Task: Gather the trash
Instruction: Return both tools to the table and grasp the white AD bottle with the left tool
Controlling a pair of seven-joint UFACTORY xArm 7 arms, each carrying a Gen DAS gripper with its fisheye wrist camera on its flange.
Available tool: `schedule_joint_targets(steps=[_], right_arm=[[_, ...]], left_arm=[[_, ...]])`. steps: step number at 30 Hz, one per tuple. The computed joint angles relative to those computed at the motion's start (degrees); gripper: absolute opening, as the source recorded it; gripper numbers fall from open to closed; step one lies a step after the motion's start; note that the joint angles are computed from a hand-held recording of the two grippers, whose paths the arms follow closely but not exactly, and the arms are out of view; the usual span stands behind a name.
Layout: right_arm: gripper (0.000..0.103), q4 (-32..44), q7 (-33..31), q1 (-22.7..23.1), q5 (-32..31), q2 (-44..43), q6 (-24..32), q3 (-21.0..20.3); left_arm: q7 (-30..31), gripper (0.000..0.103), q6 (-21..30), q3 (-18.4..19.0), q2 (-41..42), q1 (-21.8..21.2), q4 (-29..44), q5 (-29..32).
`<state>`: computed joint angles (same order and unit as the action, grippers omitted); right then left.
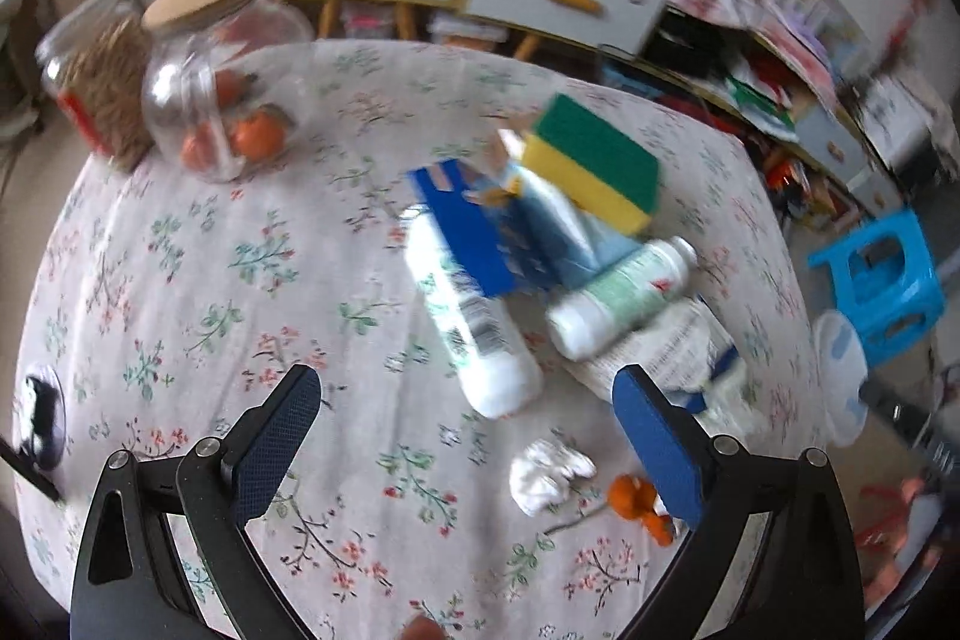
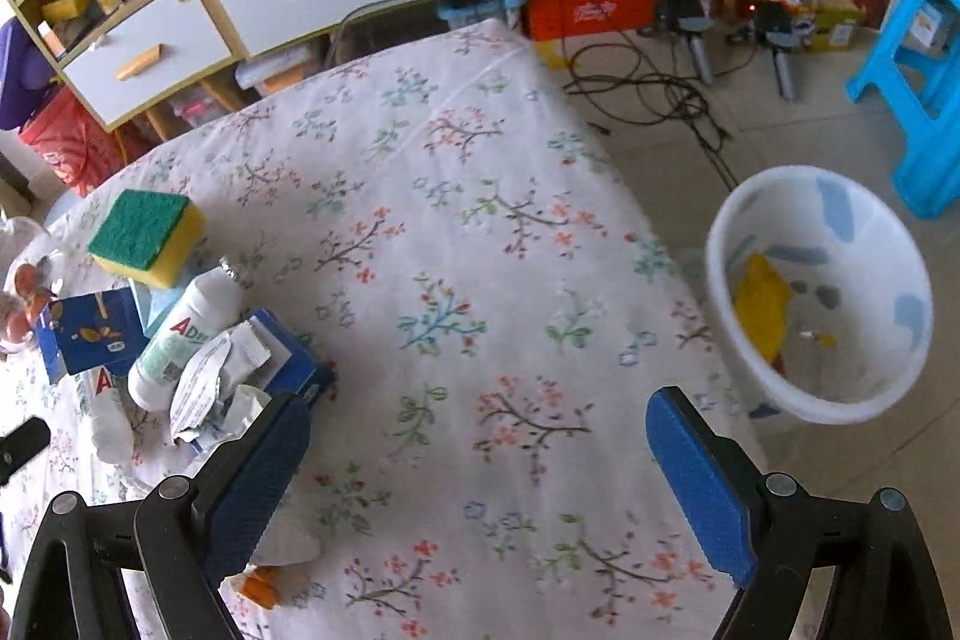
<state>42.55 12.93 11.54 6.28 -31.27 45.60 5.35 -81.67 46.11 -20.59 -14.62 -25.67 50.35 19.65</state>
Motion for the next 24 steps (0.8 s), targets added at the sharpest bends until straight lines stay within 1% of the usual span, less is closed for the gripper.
schedule_joint_targets(steps=[4, 6, 8, 10, 11, 13, 15, 17, 19, 21, 24], right_arm=[[0.094, 0.76, 1.17, 0.57, 0.48, 2.02, -0.61, 0.76], [0.094, 1.17, 1.55, 0.92, 0.56, 2.85, -0.91, 1.01], [0.094, 1.53, 2.01, 1.29, 0.50, 3.65, -1.37, 1.43], [0.094, 1.77, 2.39, 1.69, 0.27, 4.38, -1.78, 1.83], [0.094, 1.84, 2.55, 1.87, 0.14, 4.68, -1.94, 1.98], [0.094, 2.01, 3.17, 2.25, -0.03, 5.52, -2.37, 2.40], [0.094, 2.23, 3.72, 2.74, 0.06, 6.49, -2.73, 2.66], [0.094, 2.59, 3.85, 3.25, 0.15, 7.35, -2.93, 2.73], [0.094, 2.88, 3.67, 3.88, 0.36, 8.24, -3.31, 2.80], [0.094, 3.09, 3.40, 4.57, 0.80, 8.95, -4.03, 2.88], [0.094, 3.76, 3.00, 5.45, 1.28, 10.24, -5.08, 3.08]], left_arm=[[0.19, 0.099, -3.65, 2.00, -0.48, 0.78, -2.58, -3.40], [-0.16, 0.096, -6.29, 2.30, -0.48, 1.40, -3.70, -3.86], [-0.55, 0.091, -8.65, 2.37, 0.04, 2.01, -4.30, -3.98], [-0.16, 0.080, -11.36, 2.71, 1.22, 2.39, -4.77, -4.32], [0.13, 0.077, -12.38, 2.80, 2.14, 2.44, -4.63, -4.54], [0.46, 0.068, -14.23, 2.97, 4.24, 2.40, -4.17, -4.79], [0.29, 0.064, -15.05, 3.10, 6.21, 2.34, -3.43, -4.33], [-0.67, 0.057, -14.63, 3.24, 7.96, 2.10, -2.36, -3.18], [-0.34, 0.045, -15.07, 3.93, 9.55, 1.55, -1.92, -3.45], [-0.81, 0.044, -15.64, 4.45, 10.16, 1.18, -1.91, -2.87], [-0.96, 0.041, -14.60, 4.89, 10.27, 0.67, -1.22, -1.84]])
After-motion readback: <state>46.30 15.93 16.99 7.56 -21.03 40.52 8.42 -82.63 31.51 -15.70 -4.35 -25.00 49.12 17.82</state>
